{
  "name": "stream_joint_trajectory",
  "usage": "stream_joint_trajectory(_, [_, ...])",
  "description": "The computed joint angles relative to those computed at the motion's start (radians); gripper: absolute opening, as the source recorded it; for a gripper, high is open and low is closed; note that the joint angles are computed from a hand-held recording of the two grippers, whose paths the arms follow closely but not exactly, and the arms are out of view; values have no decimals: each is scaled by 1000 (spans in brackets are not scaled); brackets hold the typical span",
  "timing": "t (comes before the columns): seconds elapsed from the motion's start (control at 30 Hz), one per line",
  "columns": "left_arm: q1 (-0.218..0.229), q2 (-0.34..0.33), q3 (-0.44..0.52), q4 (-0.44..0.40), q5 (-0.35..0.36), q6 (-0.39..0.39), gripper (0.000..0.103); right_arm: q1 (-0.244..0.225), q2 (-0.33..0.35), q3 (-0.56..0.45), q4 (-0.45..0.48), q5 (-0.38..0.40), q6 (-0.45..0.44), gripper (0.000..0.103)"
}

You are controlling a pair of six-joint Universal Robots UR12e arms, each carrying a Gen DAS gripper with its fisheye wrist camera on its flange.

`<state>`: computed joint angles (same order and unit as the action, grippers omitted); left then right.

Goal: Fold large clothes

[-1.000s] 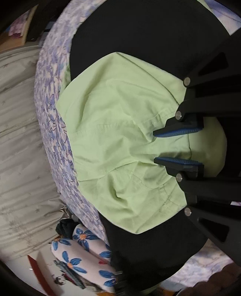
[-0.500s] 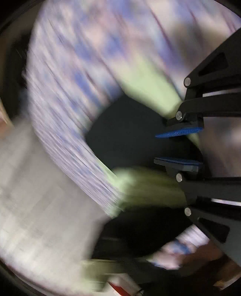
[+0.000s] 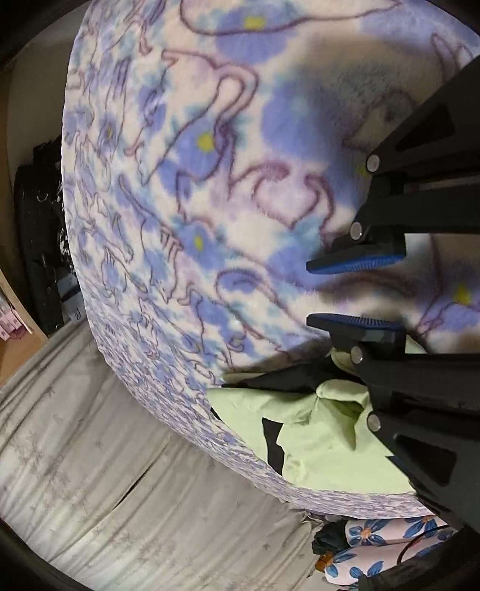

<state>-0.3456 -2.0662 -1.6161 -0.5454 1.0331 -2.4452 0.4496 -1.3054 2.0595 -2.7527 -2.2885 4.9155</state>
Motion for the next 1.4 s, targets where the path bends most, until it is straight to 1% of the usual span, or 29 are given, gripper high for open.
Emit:
stream_joint_trajectory(0.07, [4, 10, -2, 2, -15, -18, 76, 2, 1, 4, -16, -4, -3, 22])
stream_joint_trajectory(0.2, [35, 41, -32, 58, -34, -59, 76, 0, -6, 14, -41, -19, -20, 22])
stream_joint_trajectory(0.27, [54, 50, -43, 115, -19, -115, 76, 2, -8, 19, -70, -35, -28, 22])
stream_joint_trajectory(0.33, [71, 45, -27, 124, -4, -153, 77, 5, -14, 23, -100, -43, -40, 22])
stream_joint_trajectory(0.4, [80, 35, -12, 144, 33, -185, 77, 1, -17, 38, -192, -14, -84, 35])
stream_joint_trajectory(0.43, [82, 27, -4, 150, 72, -202, 77, -1, -17, 45, -239, 1, -109, 42])
stream_joint_trajectory(0.47, [84, 17, 9, 143, 100, -213, 77, -4, -18, 48, -280, 22, -146, 44])
stream_joint_trajectory(0.53, [89, -6, 35, 128, 124, -226, 77, -7, -24, 42, -281, 63, -216, 45])
stream_joint_trajectory(0.6, [89, -32, 72, 98, 151, -225, 77, -19, -34, 24, -222, 137, -287, 47])
stream_joint_trajectory(0.63, [87, -49, 97, 73, 163, -228, 77, -31, -36, 21, -220, 192, -327, 47])
stream_joint_trajectory(0.7, [90, -81, 151, -8, 137, -225, 78, -43, -33, 18, -244, 252, -374, 47])
stream_joint_trajectory(0.73, [94, -100, 189, -79, 103, -231, 81, -47, -31, 9, -228, 267, -396, 47])
stream_joint_trajectory(0.77, [98, -118, 226, -144, 67, -236, 83, -51, -31, -8, -176, 274, -417, 47])
stream_joint_trajectory(0.8, [99, -131, 251, -185, 48, -242, 83, -53, -30, -20, -143, 279, -438, 47])
stream_joint_trajectory(0.87, [102, -171, 323, -288, 3, -267, 90, -65, -25, -46, -71, 305, -481, 47])
stream_joint_trajectory(0.9, [101, -189, 355, -336, -6, -279, 95, -70, -20, -54, -55, 315, -494, 47])
stream_joint_trajectory(0.93, [100, -202, 378, -370, -9, -295, 96, -76, -12, -59, -61, 325, -519, 46])
stream_joint_trajectory(0.97, [100, -218, 405, -416, -27, -312, 96, -82, -8, -60, -66, 331, -534, 38])
stream_joint_trajectory(1.0, [102, -232, 426, -452, -52, -327, 95, -85, -2, -66, -64, 334, -548, 34])
stream_joint_trajectory(1.03, [104, -242, 438, -463, -70, -352, 88, -89, 4, -72, -66, 338, -572, 28])
stream_joint_trajectory(1.07, [108, -247, 441, -466, -96, -369, 70, -89, 7, -75, -71, 331, -588, 23])
stream_joint_trajectory(1.1, [109, -248, 441, -465, -108, -377, 67, -87, 4, -74, -78, 320, -602, 22])
stream_joint_trajectory(1.13, [110, -240, 423, -424, -102, -402, 56, -83, 5, -76, -97, 304, -629, 20])
stream_joint_trajectory(1.17, [112, -231, 399, -378, -107, -410, 51, -76, 5, -74, -127, 287, -647, 19])
stream_joint_trajectory(1.2, [114, -225, 383, -343, -113, -415, 45, -69, 6, -65, -187, 267, -675, 19])
stream_joint_trajectory(1.23, [115, -218, 362, -309, -114, -418, 45, -67, 6, -60, -204, 258, -687, 19])
stream_joint_trajectory(1.27, [117, -214, 346, -284, -116, -423, 45, -70, 5, -59, -186, 268, -681, 19])
stream_joint_trajectory(1.33, [121, -212, 331, -260, -132, -437, 45, -93, 7, -53, -119, 360, -630, 20])
stream_joint_trajectory(1.4, [119, -209, 324, -253, -119, -435, 49, -109, 10, -46, -103, 437, -593, 20])
